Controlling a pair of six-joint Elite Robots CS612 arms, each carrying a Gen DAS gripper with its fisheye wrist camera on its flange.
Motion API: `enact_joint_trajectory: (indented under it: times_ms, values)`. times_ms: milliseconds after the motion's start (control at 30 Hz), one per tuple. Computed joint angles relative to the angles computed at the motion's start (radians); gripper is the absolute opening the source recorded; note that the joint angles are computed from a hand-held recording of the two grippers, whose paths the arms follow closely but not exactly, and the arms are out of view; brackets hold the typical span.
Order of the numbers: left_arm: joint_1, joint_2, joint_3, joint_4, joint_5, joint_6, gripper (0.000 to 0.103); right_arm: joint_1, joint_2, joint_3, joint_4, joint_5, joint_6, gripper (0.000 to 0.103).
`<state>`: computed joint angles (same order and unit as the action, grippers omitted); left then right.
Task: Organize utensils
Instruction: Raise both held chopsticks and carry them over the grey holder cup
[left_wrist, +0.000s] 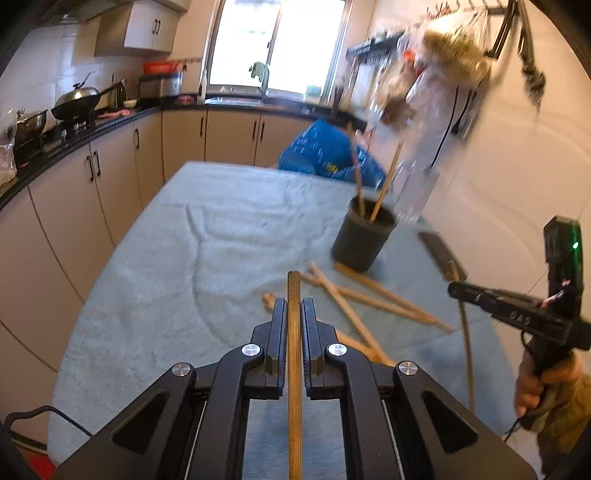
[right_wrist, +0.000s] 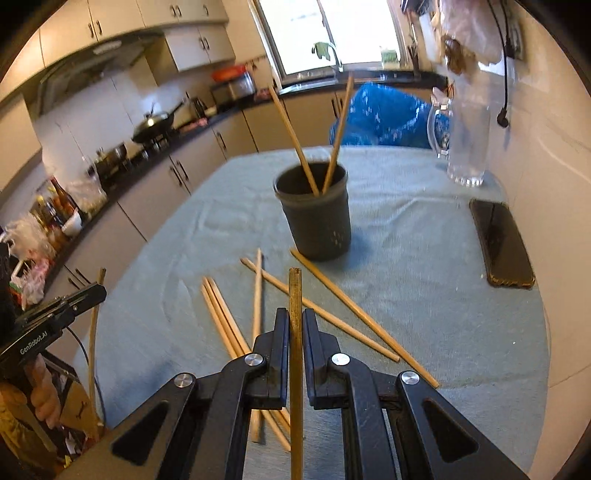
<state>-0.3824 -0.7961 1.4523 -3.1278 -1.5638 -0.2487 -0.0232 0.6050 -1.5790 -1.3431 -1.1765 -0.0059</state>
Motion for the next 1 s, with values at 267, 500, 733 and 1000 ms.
enact_joint_trajectory:
  times_ms: [267,500,733,1000]
  values:
    - [-0.007,0.007,-0.055,-0.070,-0.039,-0.050,0.006,-0.015,-0.006,-0.007,-0.138,0.019,0.096,0.007]
    - [-0.014,0.065,-0.197,-0.124,-0.018,-0.068,0.006,-0.027,-0.041,0.058,-0.329,-0.003,0.241,0.008]
    - [-0.008,0.192,-0.461,-0.066,-0.014,-0.171,0.006,-0.024,-0.107,0.212,-0.556,-0.009,0.399,0.008]
    - [-0.021,0.361,-0.783,0.007,0.112,-0.198,0.006,0.006,-0.172,0.400,-0.887,-0.173,0.504,0.008]
